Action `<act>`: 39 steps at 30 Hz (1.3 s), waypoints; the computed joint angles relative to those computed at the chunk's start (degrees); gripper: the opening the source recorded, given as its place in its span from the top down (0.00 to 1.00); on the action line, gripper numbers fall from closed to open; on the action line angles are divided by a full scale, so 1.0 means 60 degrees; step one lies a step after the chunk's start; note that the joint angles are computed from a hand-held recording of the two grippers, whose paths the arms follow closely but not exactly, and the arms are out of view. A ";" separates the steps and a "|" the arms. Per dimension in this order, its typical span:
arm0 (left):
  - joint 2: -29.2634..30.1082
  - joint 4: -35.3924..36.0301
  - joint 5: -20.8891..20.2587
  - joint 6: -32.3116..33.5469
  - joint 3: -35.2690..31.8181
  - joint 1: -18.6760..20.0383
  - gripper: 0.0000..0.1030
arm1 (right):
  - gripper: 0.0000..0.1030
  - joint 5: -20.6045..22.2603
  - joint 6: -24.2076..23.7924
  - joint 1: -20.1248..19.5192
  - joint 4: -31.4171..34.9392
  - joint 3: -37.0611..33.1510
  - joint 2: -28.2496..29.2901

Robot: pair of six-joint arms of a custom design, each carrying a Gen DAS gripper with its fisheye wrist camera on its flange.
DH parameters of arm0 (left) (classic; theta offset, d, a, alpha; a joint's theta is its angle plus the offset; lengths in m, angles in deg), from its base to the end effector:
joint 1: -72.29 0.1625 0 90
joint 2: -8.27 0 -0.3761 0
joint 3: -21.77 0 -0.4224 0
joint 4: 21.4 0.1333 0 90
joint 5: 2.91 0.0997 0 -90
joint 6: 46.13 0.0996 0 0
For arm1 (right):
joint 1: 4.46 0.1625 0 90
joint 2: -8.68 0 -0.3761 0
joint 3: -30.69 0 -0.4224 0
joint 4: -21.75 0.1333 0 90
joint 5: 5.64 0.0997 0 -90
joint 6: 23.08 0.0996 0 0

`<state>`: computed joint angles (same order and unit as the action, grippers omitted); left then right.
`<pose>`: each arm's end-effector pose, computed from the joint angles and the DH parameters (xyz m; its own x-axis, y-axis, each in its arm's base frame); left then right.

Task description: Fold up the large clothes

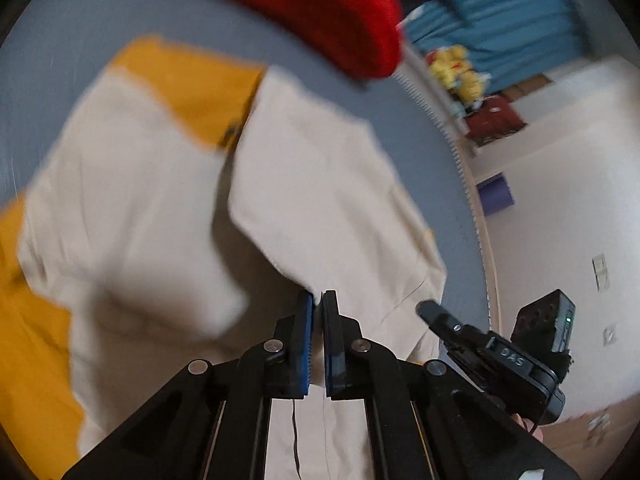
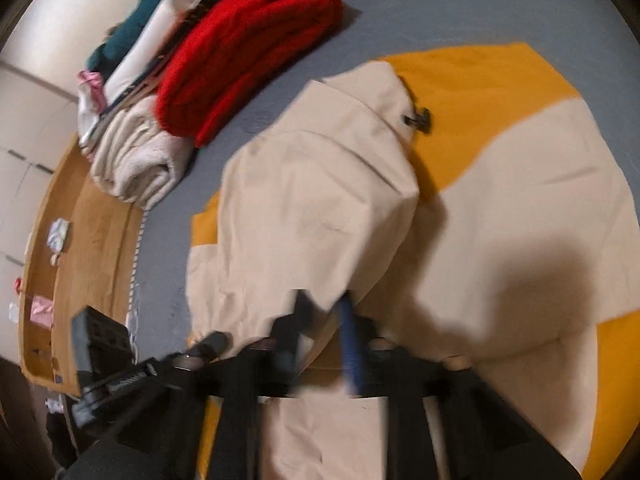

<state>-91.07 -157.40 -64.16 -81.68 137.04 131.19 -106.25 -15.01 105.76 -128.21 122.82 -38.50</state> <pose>-0.0903 -0.5005 0.3921 -0.9720 -0.2303 -0.0473 -0.1452 0.7462 -0.6497 0.3416 -0.5948 0.0712 -0.9764 -0.1648 0.1397 -0.1987 0.9388 -0.2814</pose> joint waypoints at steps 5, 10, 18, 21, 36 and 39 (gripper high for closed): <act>-0.0051 -0.0278 -0.0331 0.0273 0.0068 -0.0028 0.97 | 0.98 0.0396 0.0187 -0.0124 -0.0920 0.0415 -0.0281; 0.0737 0.2705 -0.1157 -0.1596 -0.0334 0.0906 0.94 | 0.97 -0.1777 0.1275 -0.0241 0.1800 -0.0238 0.0334; 0.0136 0.2155 0.0267 -0.1377 -0.0282 0.0362 0.87 | 0.75 -0.2861 0.1182 0.0099 0.1333 -0.0381 0.0327; 0.0031 0.1142 0.0356 -0.0401 0.0011 0.0063 0.87 | 0.72 -0.3331 0.0890 0.0313 0.0235 -0.0175 0.0168; 0.1155 0.2710 -0.0152 0.0046 -0.0624 0.0178 0.80 | 0.69 -0.2989 0.1450 -0.0155 0.1316 -0.0397 0.0201; 0.0968 0.2307 0.0370 0.0098 -0.0580 0.0187 0.80 | 0.69 -0.3585 0.1176 0.0060 0.0936 -0.0442 0.0304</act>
<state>-85.26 -143.56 -61.94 -81.09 133.56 132.31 -127.76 -7.95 106.12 -122.60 120.16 -36.67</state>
